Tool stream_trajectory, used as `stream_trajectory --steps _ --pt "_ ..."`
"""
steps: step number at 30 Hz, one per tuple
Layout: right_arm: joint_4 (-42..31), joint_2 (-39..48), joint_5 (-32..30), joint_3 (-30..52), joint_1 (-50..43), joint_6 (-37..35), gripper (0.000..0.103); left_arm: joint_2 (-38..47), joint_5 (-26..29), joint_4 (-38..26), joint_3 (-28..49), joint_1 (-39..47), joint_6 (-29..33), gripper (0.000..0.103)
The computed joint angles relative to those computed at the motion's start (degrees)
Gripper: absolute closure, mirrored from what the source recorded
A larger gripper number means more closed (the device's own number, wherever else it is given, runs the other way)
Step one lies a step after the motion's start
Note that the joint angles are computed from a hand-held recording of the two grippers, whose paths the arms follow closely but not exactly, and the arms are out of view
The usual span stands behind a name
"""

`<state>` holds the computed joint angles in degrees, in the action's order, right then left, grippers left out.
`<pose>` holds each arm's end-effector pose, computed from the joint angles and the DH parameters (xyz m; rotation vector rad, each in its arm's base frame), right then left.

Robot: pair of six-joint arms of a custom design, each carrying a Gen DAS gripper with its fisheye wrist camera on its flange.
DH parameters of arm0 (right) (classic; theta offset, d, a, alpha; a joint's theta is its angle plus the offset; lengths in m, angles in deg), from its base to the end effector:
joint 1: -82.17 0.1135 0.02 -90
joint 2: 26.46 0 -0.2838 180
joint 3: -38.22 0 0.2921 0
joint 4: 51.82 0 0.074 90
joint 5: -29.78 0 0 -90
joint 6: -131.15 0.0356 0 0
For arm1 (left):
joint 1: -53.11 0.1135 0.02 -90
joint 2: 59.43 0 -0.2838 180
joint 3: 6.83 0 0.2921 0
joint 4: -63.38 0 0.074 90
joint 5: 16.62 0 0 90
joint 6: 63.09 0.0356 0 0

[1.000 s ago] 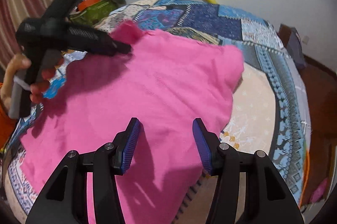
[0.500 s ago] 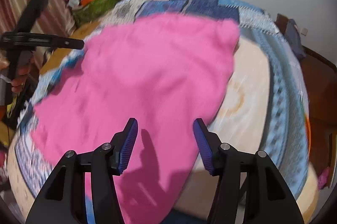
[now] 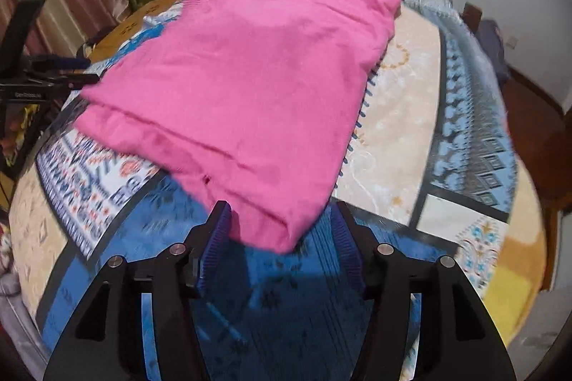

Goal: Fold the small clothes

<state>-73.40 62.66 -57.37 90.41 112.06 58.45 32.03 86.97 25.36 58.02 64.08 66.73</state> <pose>0.2665 0.1511 0.1283 -0.2679 2.5950 0.2349 0.3304 0.0555 0.1682 0.7269 2.5414 -0.0294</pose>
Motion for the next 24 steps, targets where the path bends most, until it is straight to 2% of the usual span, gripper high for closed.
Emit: stream_trajectory --steps 3,5,7,11,13,16,17,18,19,21,22,23,24 --pt "-0.44 -2.49 2.59 -0.99 2.36 -0.40 0.035 -8.41 1.84 2.41 -6.73 0.49 5.49 0.023" --pt "-0.07 -1.91 4.44 -0.65 4.10 -0.79 0.029 -10.91 1.72 3.39 -9.23 -0.59 7.61 0.019" --pt "0.15 -0.07 5.59 0.32 5.27 -1.94 0.029 -12.13 0.43 5.23 -11.44 -2.81 9.18 0.014" --pt "1.02 4.90 6.24 3.16 5.52 -3.29 0.029 -11.06 -2.86 9.56 -14.50 -8.04 10.57 0.013" --pt "2.90 6.35 4.99 3.77 4.56 -4.01 0.029 -9.89 -3.53 12.72 -15.31 -9.88 10.57 0.013" --pt "3.74 10.55 1.11 6.89 1.75 -3.71 0.031 -5.17 -3.54 11.82 -11.61 -11.79 9.23 0.015" --pt "3.96 11.64 0.15 7.72 1.18 -3.39 0.031 -3.44 -3.29 11.37 -10.30 -12.12 8.79 0.023" --pt "4.43 12.72 -1.08 8.41 0.49 -3.54 0.036 -1.54 -2.76 10.73 -9.05 -12.58 8.51 0.029" --pt "4.96 13.93 -2.43 9.28 -0.18 -3.75 0.040 -0.32 -2.26 10.23 -8.24 -12.83 8.40 0.040" --pt "5.69 14.93 -3.69 9.97 -0.48 -3.87 0.056 -0.18 -2.44 12.77 -9.27 -13.78 7.88 0.056" --pt "5.95 15.25 -3.30 10.37 -0.18 -4.35 0.062 -0.32 -3.09 14.38 -10.02 -14.44 7.80 0.070" --pt "5.86 15.41 -3.00 10.70 0.06 -4.81 0.073 -0.41 -3.65 15.12 -10.35 -14.94 7.47 0.081" --pt "5.20 15.52 -2.59 11.24 0.38 -5.09 0.086 -0.50 -4.10 15.36 -10.47 -15.21 6.86 0.085"
